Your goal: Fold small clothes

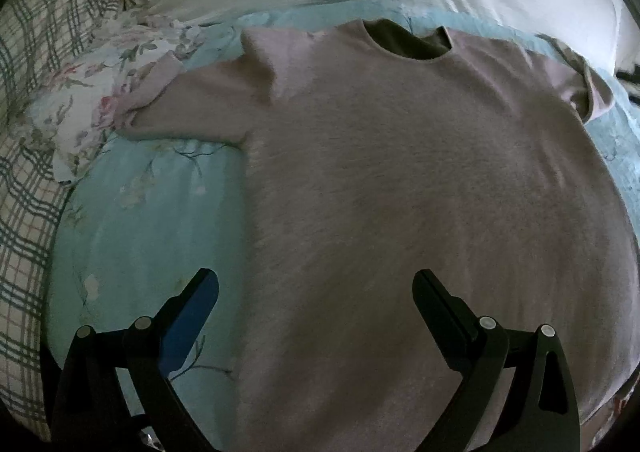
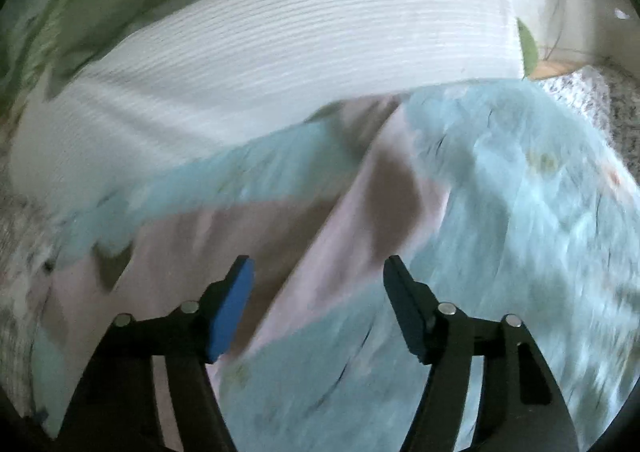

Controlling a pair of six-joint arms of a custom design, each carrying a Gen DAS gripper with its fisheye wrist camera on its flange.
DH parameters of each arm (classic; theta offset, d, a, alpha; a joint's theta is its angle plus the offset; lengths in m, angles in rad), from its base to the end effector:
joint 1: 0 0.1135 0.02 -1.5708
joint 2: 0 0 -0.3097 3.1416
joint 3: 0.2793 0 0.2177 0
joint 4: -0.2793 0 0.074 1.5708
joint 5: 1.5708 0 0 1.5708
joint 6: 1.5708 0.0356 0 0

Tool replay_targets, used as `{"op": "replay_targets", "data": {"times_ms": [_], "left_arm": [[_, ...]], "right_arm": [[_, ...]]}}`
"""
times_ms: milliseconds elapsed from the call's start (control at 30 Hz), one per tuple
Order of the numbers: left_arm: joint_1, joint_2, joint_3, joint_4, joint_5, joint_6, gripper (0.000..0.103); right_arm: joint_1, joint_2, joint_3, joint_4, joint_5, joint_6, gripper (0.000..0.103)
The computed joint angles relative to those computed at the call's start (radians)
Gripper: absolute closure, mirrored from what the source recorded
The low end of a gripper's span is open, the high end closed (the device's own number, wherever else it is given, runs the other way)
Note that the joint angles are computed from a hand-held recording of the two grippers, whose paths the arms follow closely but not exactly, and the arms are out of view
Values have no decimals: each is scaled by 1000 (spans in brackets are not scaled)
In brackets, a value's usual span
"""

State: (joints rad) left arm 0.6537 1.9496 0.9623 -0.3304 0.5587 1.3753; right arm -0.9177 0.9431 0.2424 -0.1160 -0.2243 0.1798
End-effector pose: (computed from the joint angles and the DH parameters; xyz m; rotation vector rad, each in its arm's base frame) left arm 0.2703 0.1833 0.1588 0.9818 2.3398 -0.1101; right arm 0.0739 -0.0835 0.1959 1.1415 2.0689 -0.0892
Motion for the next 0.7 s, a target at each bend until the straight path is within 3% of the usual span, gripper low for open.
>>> {"op": "replay_targets", "data": {"times_ms": [100,233,400,433,500,533,600,700], "left_arm": [[-39,-3,-36,65,-25,-38,5],[-121,17,-80,166,-90,-114,5],[-206,56,-110,262,-157,-195,5],[-215,64,-112,270,-169,-205,5],[-241,83,-114,288,-197,-233,5],[-251,90,-112,288,-208,-242,5],[-263,97,-114,291,-212,-255,5],[-270,93,-117,282,-200,-257,5]], "right_arm": [[-103,312,46,253,-52,-21,41],[-133,588,163,405,-1,-5,43],[-169,842,335,447,9,19,46],[-171,893,369,446,6,18,49],[-161,980,431,424,30,-11,67],[-163,999,441,415,16,-17,94],[-176,996,415,449,-51,-13,95],[-156,871,300,511,-149,-15,95]]}}
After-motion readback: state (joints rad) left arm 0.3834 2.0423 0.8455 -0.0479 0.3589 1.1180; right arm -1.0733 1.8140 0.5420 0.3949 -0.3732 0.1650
